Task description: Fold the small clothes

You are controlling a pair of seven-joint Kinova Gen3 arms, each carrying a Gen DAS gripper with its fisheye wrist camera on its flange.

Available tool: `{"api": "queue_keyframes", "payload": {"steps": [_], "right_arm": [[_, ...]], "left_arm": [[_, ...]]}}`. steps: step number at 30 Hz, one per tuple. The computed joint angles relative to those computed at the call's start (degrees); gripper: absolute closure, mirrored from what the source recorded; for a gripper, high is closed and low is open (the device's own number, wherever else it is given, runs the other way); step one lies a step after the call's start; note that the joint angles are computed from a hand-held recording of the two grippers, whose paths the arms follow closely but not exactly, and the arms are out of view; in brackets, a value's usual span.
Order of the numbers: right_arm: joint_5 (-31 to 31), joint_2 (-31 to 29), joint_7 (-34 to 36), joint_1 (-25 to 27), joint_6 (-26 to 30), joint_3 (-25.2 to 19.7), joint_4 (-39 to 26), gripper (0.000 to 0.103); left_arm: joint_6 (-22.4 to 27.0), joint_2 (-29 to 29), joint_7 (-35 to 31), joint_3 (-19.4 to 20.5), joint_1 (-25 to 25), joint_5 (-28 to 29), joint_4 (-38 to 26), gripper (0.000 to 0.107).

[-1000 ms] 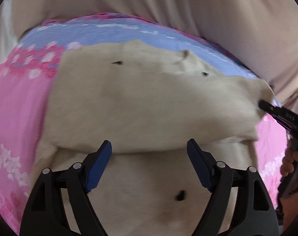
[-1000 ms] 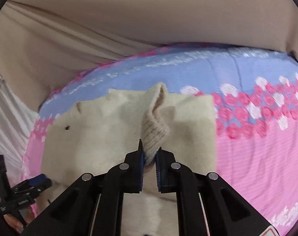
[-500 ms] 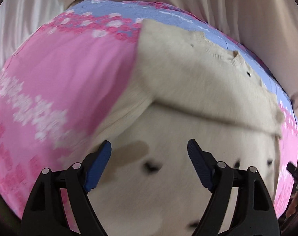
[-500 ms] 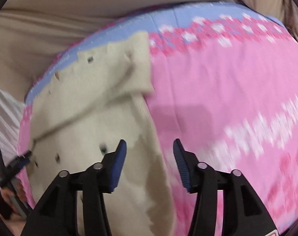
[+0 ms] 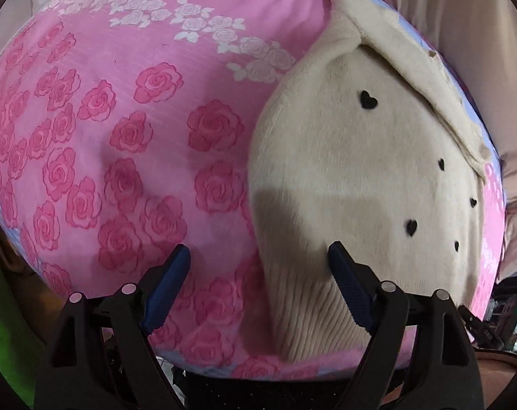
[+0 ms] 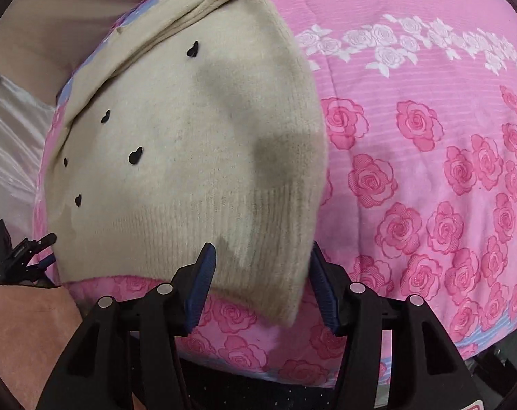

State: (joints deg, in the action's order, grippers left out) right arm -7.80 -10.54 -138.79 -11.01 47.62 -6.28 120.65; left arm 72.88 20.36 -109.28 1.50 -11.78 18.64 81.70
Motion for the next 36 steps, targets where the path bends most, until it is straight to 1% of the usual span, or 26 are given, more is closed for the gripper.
{"api": "queue_keyframes", "payload": {"steps": [2, 3, 4, 5, 6, 7, 8, 9, 11, 14, 16, 17, 18, 19, 20, 21, 23, 24, 25, 26, 27, 28, 30, 32, 34, 36], "right_arm": [[0.6, -0.1, -1.2, 0.0, -0.8, -0.6, 0.3, 0.054], [0.2, -0.2, -0.8, -0.1, -1.5, -0.3, 0.7, 0.057], [-0.9, -0.8, -0.1, -0.2, -2.5, 0.2, 1.5, 0.067], [-2.3, -1.7, 1.0, -0.5, -3.4, 0.8, 2.6, 0.074], [-3.3, -2.1, 2.0, -0.9, -4.4, 1.4, 3.2, 0.09], [-3.5, -2.8, 2.1, -0.6, -4.9, 0.9, 3.7, 0.093], [-4.0, -3.4, 2.3, -0.5, -5.9, 1.0, 4.4, 0.093], [-4.5, -4.2, 2.5, -0.4, -6.4, 1.2, 4.9, 0.094], [-6.4, -6.5, 4.1, -0.4, -7.5, 2.3, 6.2, 0.095], [-6.0, -8.7, 4.8, 0.5, -6.3, 2.4, 6.3, 0.095], [-6.9, -7.7, 6.8, 0.1, -5.4, 3.8, 6.2, 0.095], [-7.2, -6.9, 7.2, 0.4, -5.2, 3.7, 6.1, 0.094], [-7.8, -6.3, 7.5, 0.5, -5.5, 3.7, 6.1, 0.093], [-9.2, -5.6, 8.6, -0.1, -6.2, 4.6, 6.3, 0.089], [-9.8, -4.7, 8.9, 0.2, -5.9, 4.4, 6.1, 0.088], [-9.8, -4.3, 8.8, 0.4, -5.8, 4.0, 6.1, 0.087], [-9.7, -2.7, 8.5, 0.4, -5.8, 3.0, 5.7, 0.083], [-9.5, -2.8, 8.3, 0.7, -6.1, 2.6, 5.9, 0.084], [-10.3, -3.0, 9.0, 0.4, -6.6, 3.2, 6.1, 0.093], [-11.3, -3.8, 10.4, -0.3, -7.2, 4.3, 6.6, 0.094], [-12.5, -5.4, 12.6, -1.9, -8.5, 6.2, 7.2, 0.094], [-13.8, -7.2, 14.9, -4.3, -9.0, 8.9, 7.6, 0.095], [-16.6, -11.7, 19.6, -8.8, -10.7, 14.2, 8.5, 0.095], [-19.2, -16.1, 24.3, -12.8, -11.0, 19.5, 8.7, 0.095], [-19.9, -19.6, 28.5, -13.5, -9.6, 22.4, 7.3, 0.095], [-21.8, -21.6, 33.1, -10.5, -9.1, 22.7, 5.2, 0.095]], "left_arm": [[0.4, -0.5, -1.5, 0.2, 0.5, -1.0, 0.4, 0.027], [0.5, -0.9, -2.9, 0.6, 0.0, -0.3, 1.1, 0.031], [0.0, -1.4, -4.0, 0.8, -0.1, 0.3, 1.9, 0.035], [-0.2, -1.7, -5.0, 0.2, 0.4, 0.9, 2.3, 0.049], [0.5, -1.7, -6.7, 0.4, -0.2, 2.0, 2.4, 0.073], [2.1, -1.1, -7.9, 1.7, -1.8, 3.5, 2.0, 0.09], [4.1, -0.3, -8.1, 1.9, -2.8, 5.2, 1.5, 0.099], [5.2, -0.1, -7.9, 1.0, -2.6, 6.0, 0.9, 0.102], [6.5, 0.1, -7.7, 0.7, -3.3, 7.2, 0.1, 0.103], [9.2, 0.0, -7.0, 0.2, -5.5, 10.9, -0.8, 0.103], [7.5, -0.5, -5.3, 1.1, -5.6, 9.9, -0.3, 0.096], [6.6, -0.7, -4.6, 0.1, -4.2, 8.3, -0.2, 0.086], [5.8, -0.5, -3.1, -1.4, -1.7, 6.0, -0.6, 0.063], [5.7, 0.1, -1.5, -1.9, -0.2, 4.3, -0.8, 0.053], [6.3, 0.8, -0.4, -1.6, 0.2, 3.5, -1.5, 0.047], [6.1, 0.9, 0.0, -0.3, -0.2, 3.1, -1.3, 0.042], [5.9, 0.8, -0.7, 0.4, 0.5, 2.5, -1.4, 0.039], [6.4, 1.1, -1.2, -0.2, 1.7, 2.2, -1.9, 0.046], [7.8, 1.9, -1.4, 0.3, 2.0, 2.1, -3.0, 0.06], [10.1, 3.3, -1.1, 1.6, 1.3, 2.2, -4.7, 0.097], [12.5, 4.7, 0.1, 3.5, -0.2, 2.5, -6.2, 0.097], [14.8, 5.6, 2.2, 4.2, -1.3, 3.3, -7.7, 0.097], [19.3, 6.0, 3.7, 2.7, -1.7, 6.1, -10.2, 0.098], [23.1, 5.4, 4.8, 1.2, -2.2, 9.3, -12.4, 0.098], [24.3, 3.9, 5.9, 2.5, -4.8, 13.5, -14.4, 0.098], [22.5, 1.2, 3.8, 3.7, -6.3, 17.2, -16.4, 0.098]]}}
